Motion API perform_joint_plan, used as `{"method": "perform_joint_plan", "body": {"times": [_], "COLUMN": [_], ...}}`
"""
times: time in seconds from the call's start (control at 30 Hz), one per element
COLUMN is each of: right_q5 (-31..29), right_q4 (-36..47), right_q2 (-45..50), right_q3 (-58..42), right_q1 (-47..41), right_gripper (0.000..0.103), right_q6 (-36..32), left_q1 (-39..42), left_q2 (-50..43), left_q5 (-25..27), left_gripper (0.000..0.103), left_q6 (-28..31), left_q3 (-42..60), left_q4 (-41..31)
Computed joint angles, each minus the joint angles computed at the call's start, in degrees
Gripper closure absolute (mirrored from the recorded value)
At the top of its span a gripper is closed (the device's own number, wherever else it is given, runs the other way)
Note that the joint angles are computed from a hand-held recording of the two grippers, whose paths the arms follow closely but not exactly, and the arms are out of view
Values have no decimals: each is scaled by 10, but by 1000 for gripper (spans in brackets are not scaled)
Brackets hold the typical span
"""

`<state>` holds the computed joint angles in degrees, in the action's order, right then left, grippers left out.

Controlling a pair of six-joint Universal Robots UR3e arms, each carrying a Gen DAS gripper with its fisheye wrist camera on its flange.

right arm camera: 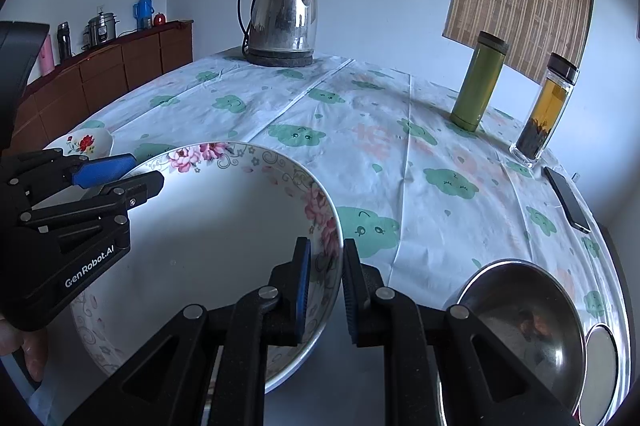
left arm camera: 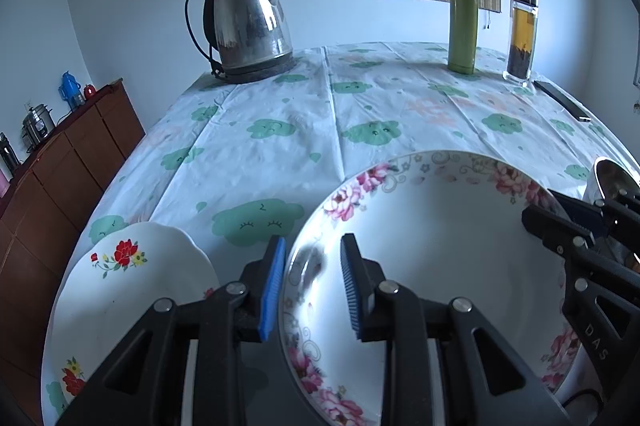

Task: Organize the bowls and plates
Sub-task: 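Open both grippers and release the pink-floral bowl's rim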

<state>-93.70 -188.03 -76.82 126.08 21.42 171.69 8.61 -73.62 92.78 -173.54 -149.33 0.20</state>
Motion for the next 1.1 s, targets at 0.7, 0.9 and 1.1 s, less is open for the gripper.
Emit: {"method": "perform_joint_plan", "body": {"times": [0.7,0.9,1.1], "right_q5": [-42,-63,-70], "right_q4": [11,10,-5], "right_q2": [9,16,16], "right_q3": [-6,-12,-6], "right_q1": [27,39,43], "right_gripper": [86,86,88], "right_q6": [-14,-20,-23], "left_q1": [-4,7,11], "left_q2": [-7,-1,6], "left_q5": [3,-8,-14], "left_gripper": [77,77,77], "left_q6": [-2,2,2], "left_q3": [0,-4,-5], "left_q4": [9,9,2]}}
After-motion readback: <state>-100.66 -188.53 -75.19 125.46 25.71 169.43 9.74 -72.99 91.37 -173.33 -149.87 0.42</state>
